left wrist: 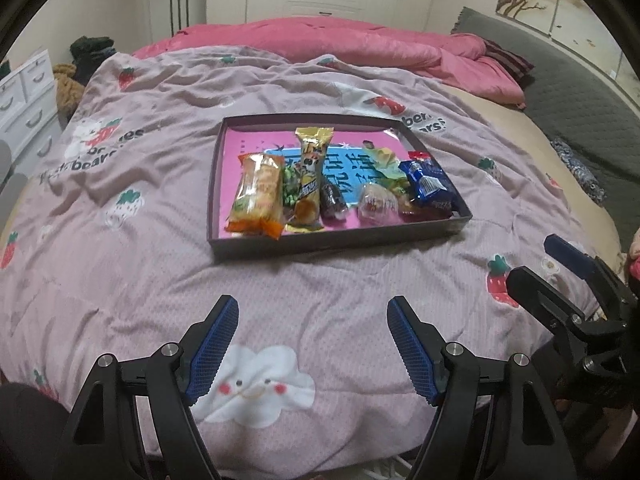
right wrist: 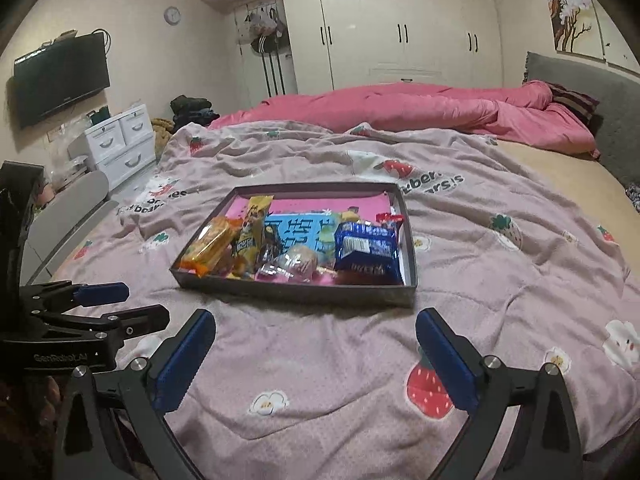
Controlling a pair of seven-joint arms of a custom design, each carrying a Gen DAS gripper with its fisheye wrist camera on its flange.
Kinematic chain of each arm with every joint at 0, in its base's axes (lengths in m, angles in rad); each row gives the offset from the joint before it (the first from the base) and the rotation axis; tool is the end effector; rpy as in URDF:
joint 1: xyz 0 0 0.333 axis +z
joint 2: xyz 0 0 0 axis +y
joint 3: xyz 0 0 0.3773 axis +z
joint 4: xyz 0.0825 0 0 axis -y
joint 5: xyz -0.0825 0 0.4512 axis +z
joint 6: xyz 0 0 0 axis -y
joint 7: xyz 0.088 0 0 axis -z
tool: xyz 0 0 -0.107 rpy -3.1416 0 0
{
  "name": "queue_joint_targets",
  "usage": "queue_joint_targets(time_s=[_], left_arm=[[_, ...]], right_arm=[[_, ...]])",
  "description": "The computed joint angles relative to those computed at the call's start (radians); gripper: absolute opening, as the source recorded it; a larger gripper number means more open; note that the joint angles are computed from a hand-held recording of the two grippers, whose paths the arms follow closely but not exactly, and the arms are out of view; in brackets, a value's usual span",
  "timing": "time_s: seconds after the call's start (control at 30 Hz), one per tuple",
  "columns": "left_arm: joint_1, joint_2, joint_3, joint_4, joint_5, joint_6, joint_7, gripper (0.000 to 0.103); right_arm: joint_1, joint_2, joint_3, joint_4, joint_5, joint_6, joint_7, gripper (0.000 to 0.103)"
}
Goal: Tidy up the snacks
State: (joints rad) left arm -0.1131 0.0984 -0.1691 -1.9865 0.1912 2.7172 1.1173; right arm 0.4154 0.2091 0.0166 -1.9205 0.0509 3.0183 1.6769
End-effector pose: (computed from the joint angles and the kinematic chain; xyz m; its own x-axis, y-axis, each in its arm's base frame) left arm 0.6582 -0.1943 0.5165 -0.0104 -0.9927 0.1200 -0.8070 -0.0626 -0.5872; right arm 0.6593 0.2988 0.5165 0.3281 -0.9359 -0.1284 -0.6325 -0.1167 -0.7657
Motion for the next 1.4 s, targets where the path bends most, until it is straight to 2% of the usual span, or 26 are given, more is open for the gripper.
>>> queue_joint_targets(time_s=[0.2,0.37,0.87,1.4], left_arm=[[-0.004,-0.009,0.003,-0.011,0.03,-0.003,-0.029,0.078],[-0.003,-0.004,0.004,-0.005,0.041,-0.016,-0.041,0.078],[-0.013,0.006,0.008,0.007,0.112,-0.044,-0.084,0.078],[-0.015,0.006,0.007,0.008,0.134,-0.053,-0.097,0.078]], right_arm=[[0.043,0.002,-0.052,0.003,-0.09,-0.006,0.078,0.101],[0.058,0.0,-0.07,0.001,-0.154,-0.006,0.118,0.101],[0.034,-0.001,-0.047,-0.002,-0.167,-0.001,0.128,0.101],[0.037,-0.001,-0.055,-0.003,-0.163,-0.001,0.127,0.101]])
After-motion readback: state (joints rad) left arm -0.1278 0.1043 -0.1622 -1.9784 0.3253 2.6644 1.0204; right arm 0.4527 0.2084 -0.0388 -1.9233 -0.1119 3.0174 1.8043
